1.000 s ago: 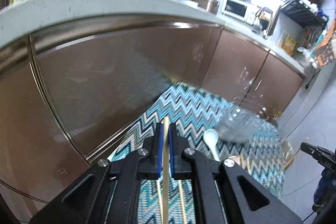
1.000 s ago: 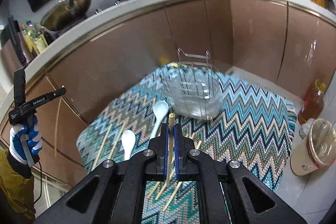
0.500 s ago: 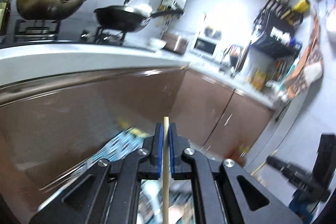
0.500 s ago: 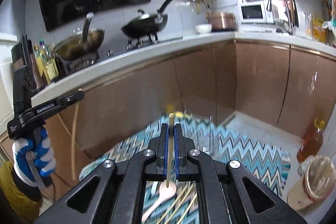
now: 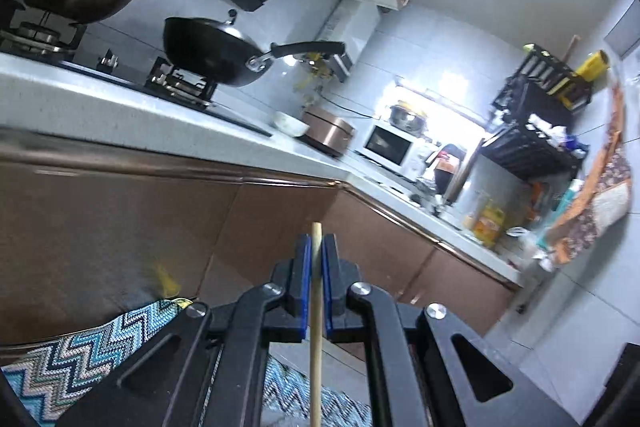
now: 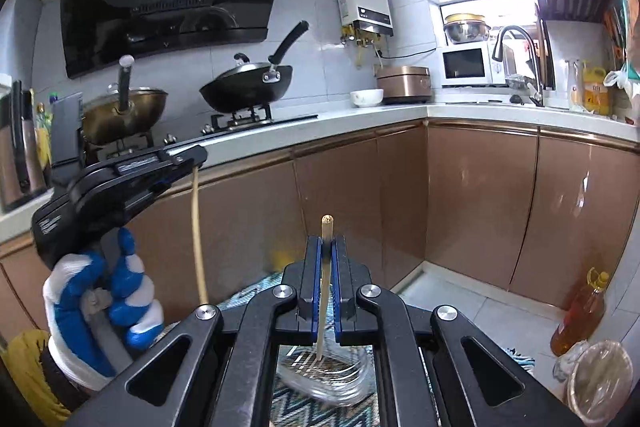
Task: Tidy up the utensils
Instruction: 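Lift the chopstick with the right tool toward the wire rack while the left tool carries its chopstick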
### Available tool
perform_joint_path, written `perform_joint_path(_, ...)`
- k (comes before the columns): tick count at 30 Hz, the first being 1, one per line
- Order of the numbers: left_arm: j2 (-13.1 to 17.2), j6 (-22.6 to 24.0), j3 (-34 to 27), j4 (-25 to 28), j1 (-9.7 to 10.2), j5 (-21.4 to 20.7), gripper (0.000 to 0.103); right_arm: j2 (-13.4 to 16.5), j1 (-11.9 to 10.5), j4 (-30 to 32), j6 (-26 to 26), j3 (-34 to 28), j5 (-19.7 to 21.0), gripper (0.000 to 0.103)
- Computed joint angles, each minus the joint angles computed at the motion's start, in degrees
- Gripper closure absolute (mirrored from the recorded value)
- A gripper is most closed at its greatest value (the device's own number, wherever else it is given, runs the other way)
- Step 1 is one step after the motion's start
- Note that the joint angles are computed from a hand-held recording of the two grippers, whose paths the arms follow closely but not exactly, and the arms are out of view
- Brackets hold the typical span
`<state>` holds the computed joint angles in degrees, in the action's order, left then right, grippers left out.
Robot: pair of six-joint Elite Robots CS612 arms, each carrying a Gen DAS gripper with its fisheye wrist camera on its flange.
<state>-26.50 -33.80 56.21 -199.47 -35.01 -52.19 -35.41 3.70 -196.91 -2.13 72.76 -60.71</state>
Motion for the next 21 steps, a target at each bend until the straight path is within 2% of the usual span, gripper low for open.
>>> perform_joint_path(6,4.7,2.2,-6.3,1.9,-0.25,5.4,0.098,2.6,0.3,1.6,-1.1,-2.9,-0.6,0.098)
perform_joint_path(12,8.9,4.5,-12.3,3.5,-0.62,10.7,0.098,4.1,0.6,3.1,-2.2,-4.1,-1.2,0.098)
perform_joint_path(21,13.7,5.6,-18.9,4.6,-1.06,15.5,0.098,5.4,1.2,4.0,-4.9,-4.7,-4.0,0.098)
